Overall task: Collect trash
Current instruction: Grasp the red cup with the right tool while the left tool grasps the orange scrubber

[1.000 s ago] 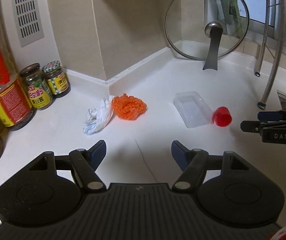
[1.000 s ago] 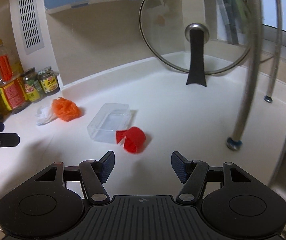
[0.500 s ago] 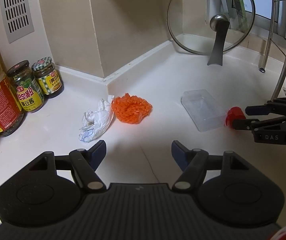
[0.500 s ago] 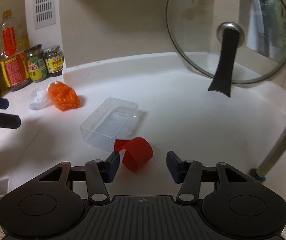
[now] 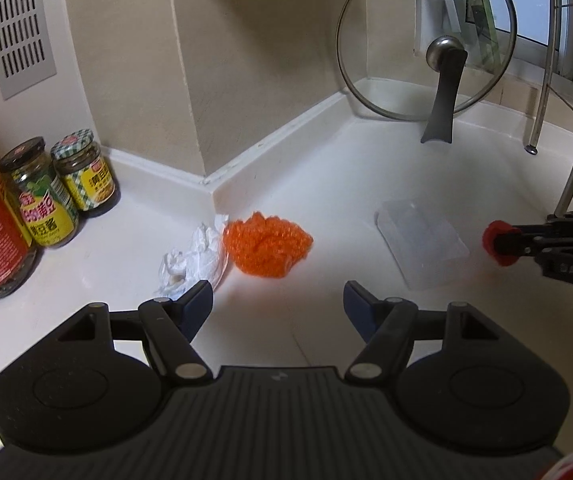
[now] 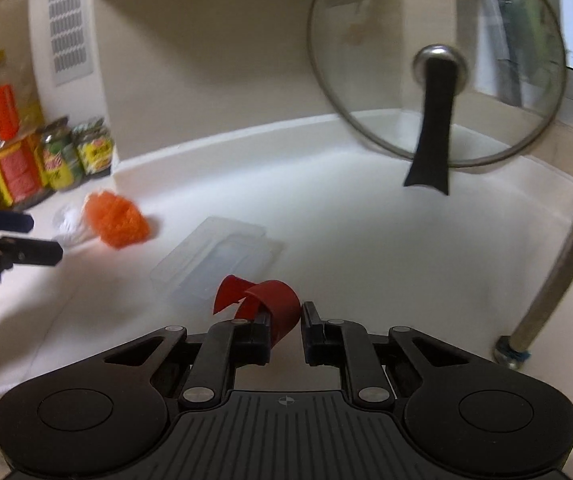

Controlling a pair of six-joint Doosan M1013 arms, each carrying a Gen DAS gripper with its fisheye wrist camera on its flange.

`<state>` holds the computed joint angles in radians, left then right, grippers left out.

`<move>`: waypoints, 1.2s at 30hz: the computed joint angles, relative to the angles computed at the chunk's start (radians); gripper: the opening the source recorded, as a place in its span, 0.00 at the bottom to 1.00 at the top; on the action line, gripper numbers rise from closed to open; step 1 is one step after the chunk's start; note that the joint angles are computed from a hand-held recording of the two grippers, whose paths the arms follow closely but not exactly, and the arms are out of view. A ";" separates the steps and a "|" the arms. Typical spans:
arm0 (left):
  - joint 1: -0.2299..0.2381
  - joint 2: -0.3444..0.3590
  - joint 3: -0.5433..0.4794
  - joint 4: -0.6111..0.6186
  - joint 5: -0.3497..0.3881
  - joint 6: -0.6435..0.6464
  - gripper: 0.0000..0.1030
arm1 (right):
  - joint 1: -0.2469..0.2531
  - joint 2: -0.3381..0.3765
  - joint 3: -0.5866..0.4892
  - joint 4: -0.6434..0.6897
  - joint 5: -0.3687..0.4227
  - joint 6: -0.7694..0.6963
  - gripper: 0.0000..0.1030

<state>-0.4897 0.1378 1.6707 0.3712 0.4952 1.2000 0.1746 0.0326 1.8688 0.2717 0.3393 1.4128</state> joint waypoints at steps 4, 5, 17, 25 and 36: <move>0.000 0.020 -0.015 0.040 -0.034 -0.013 0.68 | -0.007 -0.006 -0.002 -0.042 0.004 0.096 0.15; 0.000 0.026 -0.018 0.055 -0.045 -0.016 0.68 | -0.010 -0.007 -0.001 -0.041 0.003 0.107 0.15; -0.016 0.110 -0.062 0.276 -0.031 -0.069 0.53 | -0.029 -0.021 0.009 -0.080 0.019 0.211 0.15; -0.007 0.108 -0.059 0.263 -0.061 -0.042 0.21 | -0.027 -0.032 0.019 -0.109 0.019 0.264 0.15; -0.013 0.046 -0.013 0.178 -0.092 -0.030 0.14 | -0.019 -0.065 0.036 -0.072 0.013 0.251 0.15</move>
